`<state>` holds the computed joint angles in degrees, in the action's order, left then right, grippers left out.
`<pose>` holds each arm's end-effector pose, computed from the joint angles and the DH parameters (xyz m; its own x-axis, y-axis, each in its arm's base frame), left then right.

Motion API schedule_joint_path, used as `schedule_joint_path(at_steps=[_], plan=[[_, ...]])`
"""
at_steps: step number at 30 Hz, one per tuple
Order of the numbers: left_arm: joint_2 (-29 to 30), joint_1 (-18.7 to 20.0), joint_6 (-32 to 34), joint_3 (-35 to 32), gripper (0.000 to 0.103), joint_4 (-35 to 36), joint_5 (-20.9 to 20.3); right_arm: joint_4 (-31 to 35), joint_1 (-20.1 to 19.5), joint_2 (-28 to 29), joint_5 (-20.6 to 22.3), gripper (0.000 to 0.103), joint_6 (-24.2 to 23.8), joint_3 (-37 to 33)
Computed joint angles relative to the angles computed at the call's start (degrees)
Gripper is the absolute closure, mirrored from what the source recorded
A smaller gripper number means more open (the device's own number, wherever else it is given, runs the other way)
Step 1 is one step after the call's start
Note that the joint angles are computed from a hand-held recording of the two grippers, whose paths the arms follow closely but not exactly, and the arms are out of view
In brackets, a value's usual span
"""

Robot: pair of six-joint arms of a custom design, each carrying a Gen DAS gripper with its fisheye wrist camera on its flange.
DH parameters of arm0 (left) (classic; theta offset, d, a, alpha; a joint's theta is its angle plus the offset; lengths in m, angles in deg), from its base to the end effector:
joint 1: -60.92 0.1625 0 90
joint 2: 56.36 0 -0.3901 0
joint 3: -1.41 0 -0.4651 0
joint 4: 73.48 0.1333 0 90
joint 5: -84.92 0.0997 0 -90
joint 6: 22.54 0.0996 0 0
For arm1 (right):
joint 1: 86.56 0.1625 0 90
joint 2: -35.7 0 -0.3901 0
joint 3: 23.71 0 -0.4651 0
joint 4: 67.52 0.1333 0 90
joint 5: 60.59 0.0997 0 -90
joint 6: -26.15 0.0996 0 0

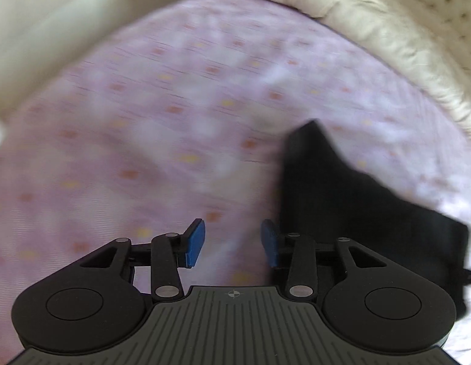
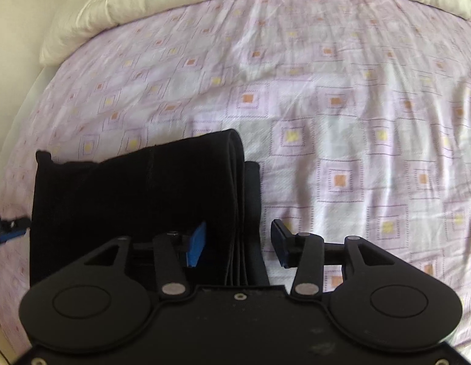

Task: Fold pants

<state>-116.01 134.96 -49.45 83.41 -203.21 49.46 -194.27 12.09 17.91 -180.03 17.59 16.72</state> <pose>0.0028 -0.7701 0.2969 -0.6758 -0.4816 -0.5580 -0.0487 0.7845 -0.6182 0.2215 -0.8954 0.0428 -0.8475 -0.1551 0.5077 -0.2751 0.9463 -0.1701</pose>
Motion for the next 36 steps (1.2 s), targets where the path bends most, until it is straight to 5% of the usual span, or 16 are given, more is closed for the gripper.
schedule_joint_path(at_steps=[5, 9, 11, 12, 13, 14, 19, 21, 29, 32, 36], plan=[[-2.9, -2.0, 4.4, 4.9, 0.065, -3.6, -0.5, -14.7, 1.1, -6.9, 4.2, 0.054, -4.7, 12.5], [-2.8, -3.2, 8.7, 7.8, 0.065, -7.1, -2.1, -13.5, 2.2, -9.3, 6.3, 0.058, -10.0, 17.0], [-2.2, -3.2, 7.2, 8.2, 0.064, -4.7, -1.4, -12.3, 2.3, -9.8, 4.8, 0.070, -10.3, 18.3], [-1.9, -3.0, 5.4, 8.1, 0.063, -2.4, -0.6, -11.5, 2.4, -9.8, 2.7, 0.079, -10.2, 18.9], [-1.7, -2.6, 3.7, 8.1, 0.061, -0.6, -0.7, -10.9, 2.3, -9.9, 0.3, 0.099, -9.9, 19.4], [-1.8, -2.2, 3.3, 8.5, 0.061, -1.2, -1.6, -10.5, 2.2, -9.9, -1.5, 0.103, -9.4, 19.8], [-2.6, -2.8, 3.1, 8.9, 0.062, -1.5, -1.2, -10.2, 2.7, -10.1, -2.7, 0.103, -11.1, 19.7], [-3.6, -3.9, 4.2, 10.2, 0.063, -2.9, 0.1, -12.0, 2.9, -11.1, -1.5, 0.089, -11.0, 20.9], [-8.8, -10.4, 1.5, 17.5, 0.063, -7.1, 4.2, -20.9, 4.7, -19.0, 1.9, 0.073, -12.0, 30.9], [-9.3, -12.9, -3.6, 18.5, 0.063, -2.7, 7.1, -20.1, 4.8, -22.8, 5.2, 0.072, -8.9, 35.1], [-9.4, -16.0, -13.5, 18.5, 0.063, 6.8, 9.7, -17.1, 6.3, -26.4, 3.4, 0.071, -7.0, 38.5]])
